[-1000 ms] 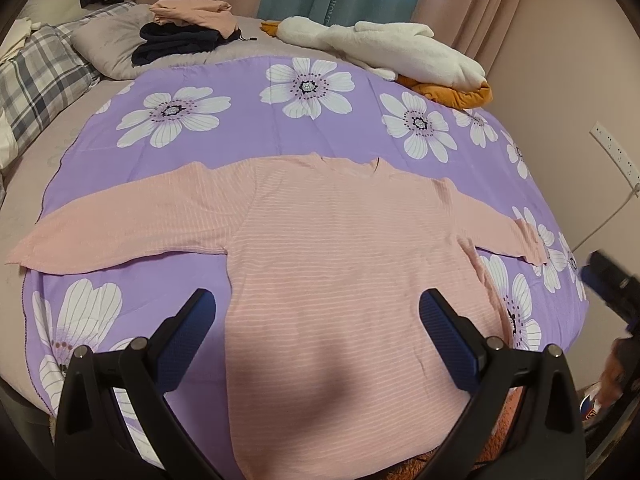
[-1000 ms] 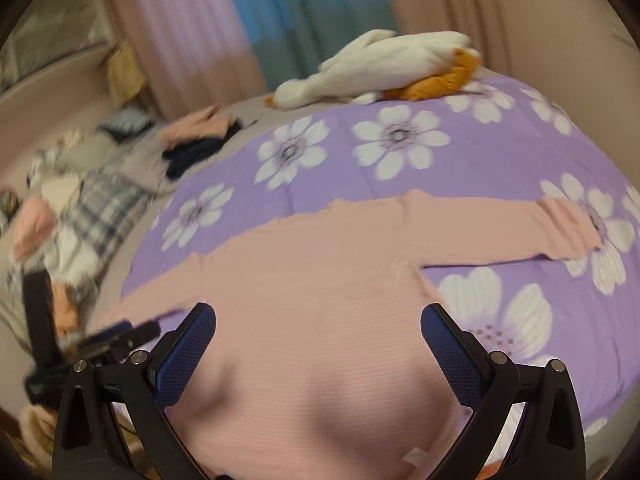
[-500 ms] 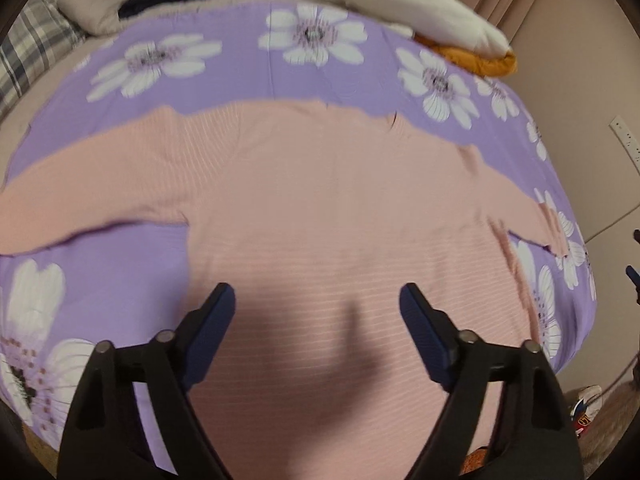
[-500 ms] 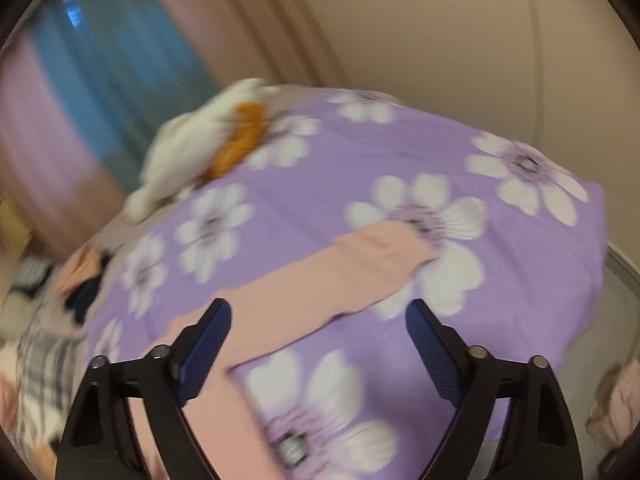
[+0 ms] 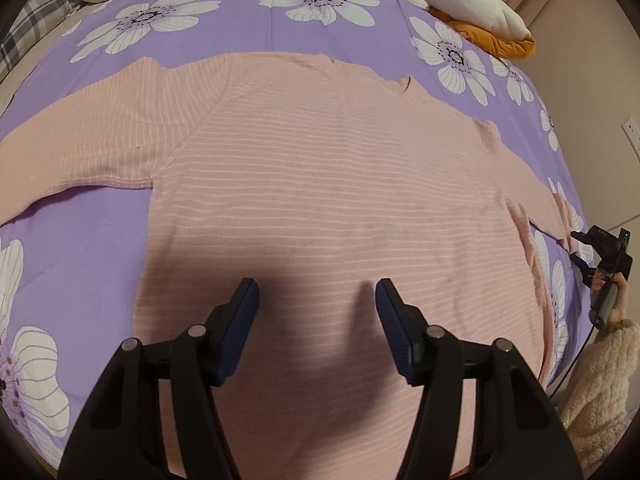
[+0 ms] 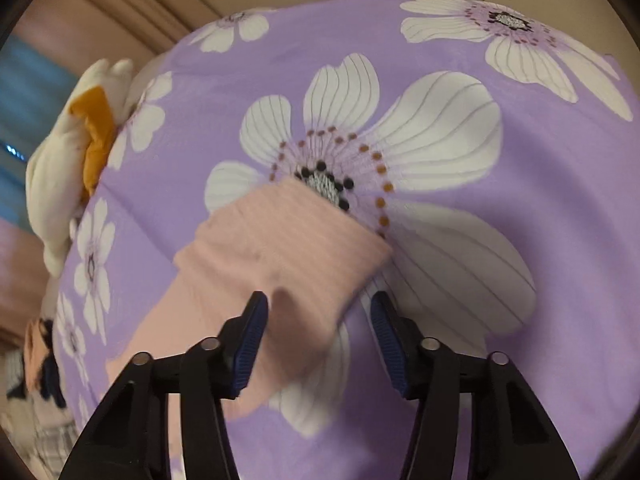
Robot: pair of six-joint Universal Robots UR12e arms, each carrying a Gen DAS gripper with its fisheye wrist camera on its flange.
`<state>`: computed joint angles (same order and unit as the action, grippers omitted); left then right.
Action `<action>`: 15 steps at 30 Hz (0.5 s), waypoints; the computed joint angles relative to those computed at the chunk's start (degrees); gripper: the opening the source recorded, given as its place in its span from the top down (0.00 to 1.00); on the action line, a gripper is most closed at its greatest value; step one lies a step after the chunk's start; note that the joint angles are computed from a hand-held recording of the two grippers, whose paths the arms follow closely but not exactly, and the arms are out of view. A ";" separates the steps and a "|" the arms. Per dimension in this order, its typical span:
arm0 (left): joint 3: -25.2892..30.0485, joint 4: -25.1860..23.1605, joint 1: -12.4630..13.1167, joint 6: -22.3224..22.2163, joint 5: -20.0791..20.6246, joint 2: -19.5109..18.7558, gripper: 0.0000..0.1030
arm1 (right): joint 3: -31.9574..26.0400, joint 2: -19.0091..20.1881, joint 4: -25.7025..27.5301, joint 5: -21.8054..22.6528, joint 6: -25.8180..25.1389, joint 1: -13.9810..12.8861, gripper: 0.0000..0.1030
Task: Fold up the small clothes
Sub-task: 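Grasp the cuff of one pink sweater sleeve with the right tool, then lift the sleeve and fold it across the sweater body, open right tool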
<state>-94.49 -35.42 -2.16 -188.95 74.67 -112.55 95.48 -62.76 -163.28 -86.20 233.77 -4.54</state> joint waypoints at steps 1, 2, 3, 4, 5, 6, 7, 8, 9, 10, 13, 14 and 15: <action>0.03 0.04 0.06 -0.05 -0.17 -0.02 0.42 | -0.01 0.13 -0.79 -0.60 -0.09 0.00 0.62; 0.09 0.17 0.10 -0.19 -0.37 -0.08 0.42 | -0.05 0.17 -1.08 -0.95 -0.03 -0.01 0.70; 0.23 0.14 0.14 -0.28 -0.41 -0.15 0.42 | -0.09 0.26 -1.37 -0.74 0.33 -0.20 0.87; 0.35 0.18 0.17 -0.33 -0.44 -0.21 0.42 | -0.03 0.32 -1.84 -0.07 0.72 -0.49 0.93; 0.46 0.39 0.21 -0.41 -0.59 -0.26 0.42 | -0.03 0.26 -2.20 -0.56 1.15 -0.56 0.93; 0.49 0.67 0.28 -0.54 -0.73 -0.25 0.42 | -0.09 -0.08 -2.12 -3.17 1.34 -0.22 0.93; 0.53 0.96 0.34 -0.69 -0.70 -0.22 0.42 | -0.39 -0.31 -1.98 -5.65 0.97 0.18 0.94; 0.57 1.42 0.42 -0.81 -0.75 -0.22 0.42 | -0.35 -0.95 -2.66 -8.53 0.03 0.68 0.94; 0.54 2.03 0.53 -0.91 -0.86 -0.18 0.42 | -0.45 -1.22 -3.15 -10.09 -0.55 0.96 0.94; 0.56 2.39 0.58 -1.05 -0.74 -0.17 0.42 | -0.72 -1.45 -3.12 -11.77 -1.03 1.26 0.94; 0.46 3.47 0.89 -1.54 -0.86 -0.08 0.42 | -2.44 -1.69 -2.42 -16.31 -4.38 2.58 0.94; 0.43 3.74 1.00 -1.71 -0.95 -0.03 0.42 | -3.55 -1.44 -1.40 -18.06 -6.36 3.25 0.94; 0.38 3.98 1.07 -1.87 -1.01 0.03 0.42 | -4.65 -1.23 -0.36 -19.92 -8.43 4.00 0.94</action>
